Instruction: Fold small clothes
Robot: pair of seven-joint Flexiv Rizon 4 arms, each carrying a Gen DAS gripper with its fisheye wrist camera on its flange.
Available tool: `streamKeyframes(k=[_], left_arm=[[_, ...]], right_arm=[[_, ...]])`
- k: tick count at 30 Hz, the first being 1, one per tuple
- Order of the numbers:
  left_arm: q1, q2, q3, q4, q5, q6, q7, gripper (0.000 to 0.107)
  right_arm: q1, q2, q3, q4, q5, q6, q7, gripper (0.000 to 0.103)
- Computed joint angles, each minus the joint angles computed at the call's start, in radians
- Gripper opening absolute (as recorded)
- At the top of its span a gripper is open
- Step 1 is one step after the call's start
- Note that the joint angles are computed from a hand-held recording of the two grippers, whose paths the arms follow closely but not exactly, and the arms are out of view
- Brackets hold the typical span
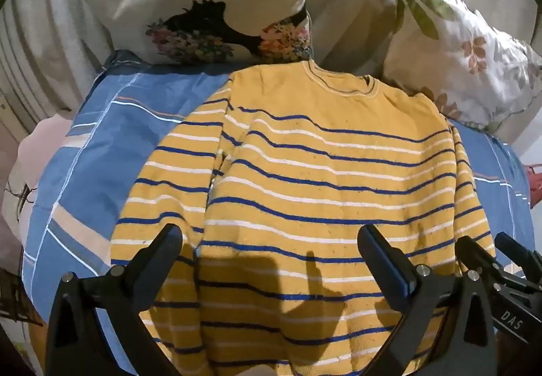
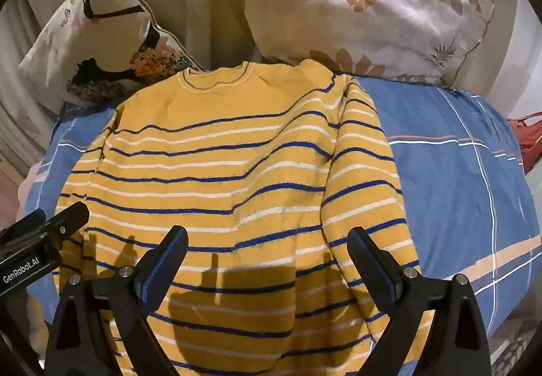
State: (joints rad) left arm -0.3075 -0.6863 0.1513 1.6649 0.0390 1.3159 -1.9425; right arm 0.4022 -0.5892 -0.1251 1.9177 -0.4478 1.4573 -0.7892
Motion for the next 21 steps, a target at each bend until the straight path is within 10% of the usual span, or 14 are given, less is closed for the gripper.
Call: streamKeyframes(k=[21], left_arm=[[-0.008, 0.047, -0.015, 0.122, 0.019, -0.002, -0.033, 0.103]], right_arm=[[0.037, 0.015, -0.054, 0.008, -0.089, -0.093, 0.133, 0.097]])
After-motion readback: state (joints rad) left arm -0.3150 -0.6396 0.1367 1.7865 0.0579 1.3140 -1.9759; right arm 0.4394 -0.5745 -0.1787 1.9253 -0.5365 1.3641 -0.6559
